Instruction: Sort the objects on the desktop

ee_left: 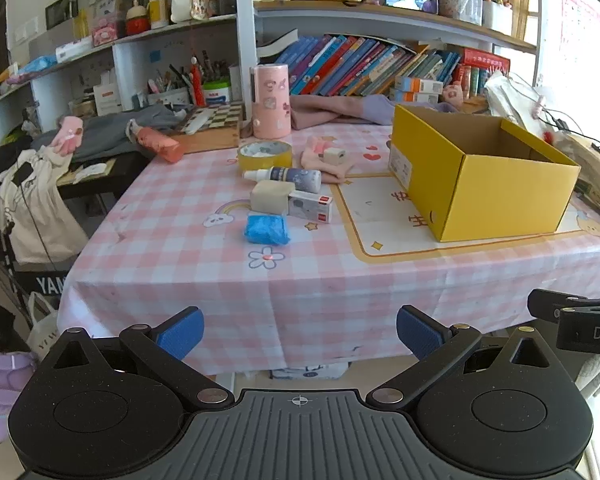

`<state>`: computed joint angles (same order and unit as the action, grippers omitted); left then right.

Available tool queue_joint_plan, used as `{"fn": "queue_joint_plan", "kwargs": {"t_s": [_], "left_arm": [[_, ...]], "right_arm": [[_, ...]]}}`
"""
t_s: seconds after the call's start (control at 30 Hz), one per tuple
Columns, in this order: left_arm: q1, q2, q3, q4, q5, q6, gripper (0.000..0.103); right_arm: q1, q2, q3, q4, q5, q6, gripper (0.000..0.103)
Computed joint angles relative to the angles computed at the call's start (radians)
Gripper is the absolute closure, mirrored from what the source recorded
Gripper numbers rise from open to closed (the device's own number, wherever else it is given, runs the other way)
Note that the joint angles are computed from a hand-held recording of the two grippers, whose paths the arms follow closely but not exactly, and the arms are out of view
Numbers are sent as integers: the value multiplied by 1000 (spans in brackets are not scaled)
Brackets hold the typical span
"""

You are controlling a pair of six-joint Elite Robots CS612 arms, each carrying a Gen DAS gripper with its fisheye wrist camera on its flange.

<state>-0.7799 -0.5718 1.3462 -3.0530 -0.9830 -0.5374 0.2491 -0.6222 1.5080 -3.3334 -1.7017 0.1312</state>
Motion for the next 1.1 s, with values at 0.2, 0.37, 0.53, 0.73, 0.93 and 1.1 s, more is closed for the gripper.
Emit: {"fn": "queue_joint_plan", "kwargs": {"t_s": [0.2, 0.37, 0.53, 0.73, 0.93, 1.1], "left_arm": [[0, 1, -3, 5, -4, 1, 0], [-2, 3, -6, 4, -3, 10, 0], [-1, 3, -9, 11, -9, -2, 0], [-2, 3, -8, 3, -12, 3, 0], [-3, 4, -11, 6, -8, 2, 0], [-1, 3, -12, 16, -10, -10, 0]], "right_arm": [[1, -4, 8, -6, 2, -3, 0], [-2, -3, 8, -11, 4, 3, 0], [-3, -5, 9, -7, 5, 8, 0], [-3, -4, 9, -5, 8, 2, 0], [-5, -5, 11, -9, 14, -6, 0], [-6, -5, 11, -9, 14, -6, 0]]}}
